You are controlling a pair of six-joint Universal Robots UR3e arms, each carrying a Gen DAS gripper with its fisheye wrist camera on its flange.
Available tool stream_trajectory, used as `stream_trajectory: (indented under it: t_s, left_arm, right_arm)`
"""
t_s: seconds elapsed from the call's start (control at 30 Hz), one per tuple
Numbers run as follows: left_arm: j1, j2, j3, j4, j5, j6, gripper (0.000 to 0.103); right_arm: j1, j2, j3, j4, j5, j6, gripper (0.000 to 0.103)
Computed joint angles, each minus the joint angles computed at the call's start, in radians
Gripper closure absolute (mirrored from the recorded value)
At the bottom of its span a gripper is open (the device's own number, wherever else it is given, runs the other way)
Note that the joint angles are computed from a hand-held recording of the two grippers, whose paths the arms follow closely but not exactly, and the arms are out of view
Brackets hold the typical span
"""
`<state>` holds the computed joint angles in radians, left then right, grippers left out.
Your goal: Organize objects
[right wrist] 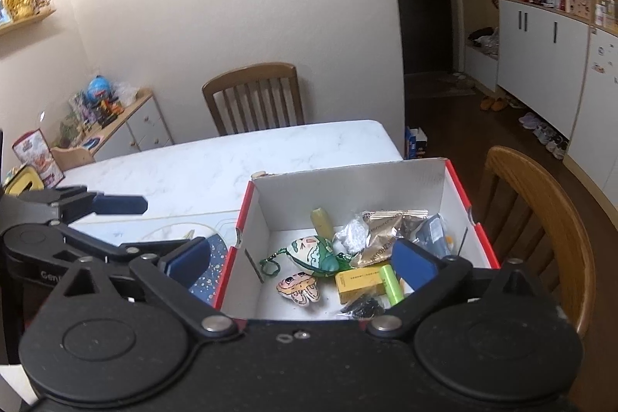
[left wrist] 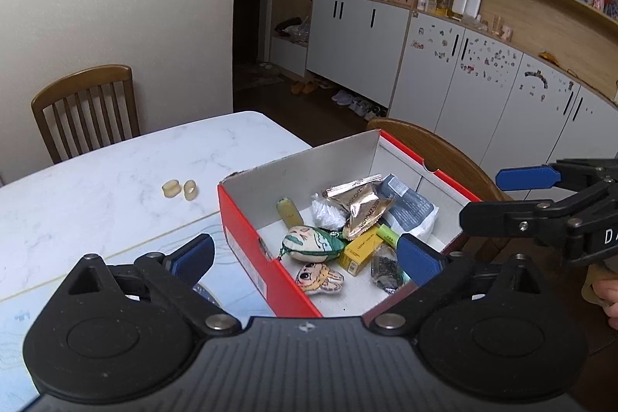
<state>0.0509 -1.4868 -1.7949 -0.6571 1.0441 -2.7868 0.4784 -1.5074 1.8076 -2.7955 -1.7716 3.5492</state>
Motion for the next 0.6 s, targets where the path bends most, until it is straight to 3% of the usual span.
stream_trajectory:
  t_s: [0.3, 0.47, 0.6]
  left_arm:
    - [0.087, 0.108, -0.105, -0.038, -0.082, 0.02, 0.002]
    - [0.07, 0.129, -0.124, -0.021, -0.031, 0.043, 0.002]
    - [0.078, 0.139, -0.137, -0.037, -0.041, 0.065, 0.002]
  right_arm:
    - [0.116, 0.022, 0.024, -0.02, -0.173, 0.121, 0.001]
    - [0.157, 0.027, 0.036, -0.018, -0.226, 0.173, 0.002]
    - [0.205, 0.051, 0.022, -0.006, -0.293, 0.185, 0.002]
